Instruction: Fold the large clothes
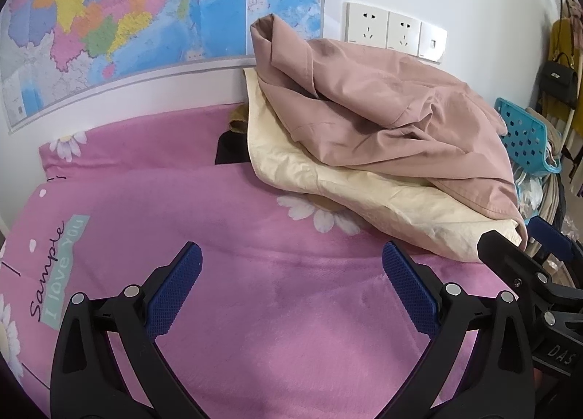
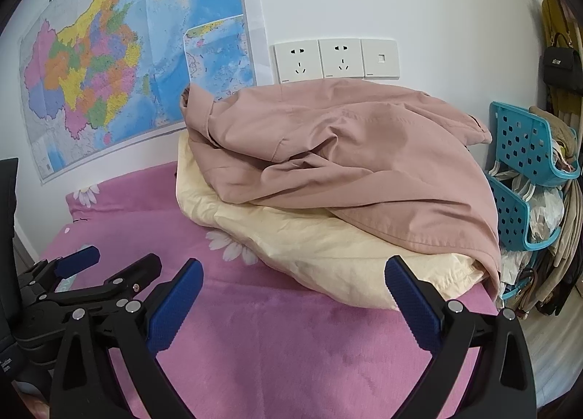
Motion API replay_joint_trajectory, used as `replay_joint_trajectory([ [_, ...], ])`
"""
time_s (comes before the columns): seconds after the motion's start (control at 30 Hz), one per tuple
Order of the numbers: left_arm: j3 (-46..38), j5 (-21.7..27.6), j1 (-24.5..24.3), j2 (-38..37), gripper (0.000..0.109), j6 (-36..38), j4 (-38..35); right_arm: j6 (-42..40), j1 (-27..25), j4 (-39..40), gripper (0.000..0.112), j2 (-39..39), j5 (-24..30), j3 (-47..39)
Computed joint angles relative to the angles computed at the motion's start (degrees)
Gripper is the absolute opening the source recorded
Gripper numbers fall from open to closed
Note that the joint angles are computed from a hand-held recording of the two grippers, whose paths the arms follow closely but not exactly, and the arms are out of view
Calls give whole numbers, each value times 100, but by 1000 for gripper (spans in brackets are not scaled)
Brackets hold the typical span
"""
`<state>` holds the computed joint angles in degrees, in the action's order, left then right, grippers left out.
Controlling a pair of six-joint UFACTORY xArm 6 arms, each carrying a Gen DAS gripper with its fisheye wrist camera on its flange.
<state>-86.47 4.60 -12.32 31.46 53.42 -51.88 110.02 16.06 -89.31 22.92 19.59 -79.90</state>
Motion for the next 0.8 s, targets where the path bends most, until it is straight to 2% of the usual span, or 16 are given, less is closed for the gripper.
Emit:
replay_joint_trajectory([
  [0.4, -469, 306, 119, 325, 98, -741, 754, -388, -104, 151, 97, 266, -119, -391],
  [0.53, -786, 415, 168, 544, 98, -1194, 1242, -740, -168, 358, 97, 455, -269, -669],
  [0.8, -1141, 490, 181, 732, 98, -1387, 1474, -916, -215, 417, 97, 621, -305, -978],
])
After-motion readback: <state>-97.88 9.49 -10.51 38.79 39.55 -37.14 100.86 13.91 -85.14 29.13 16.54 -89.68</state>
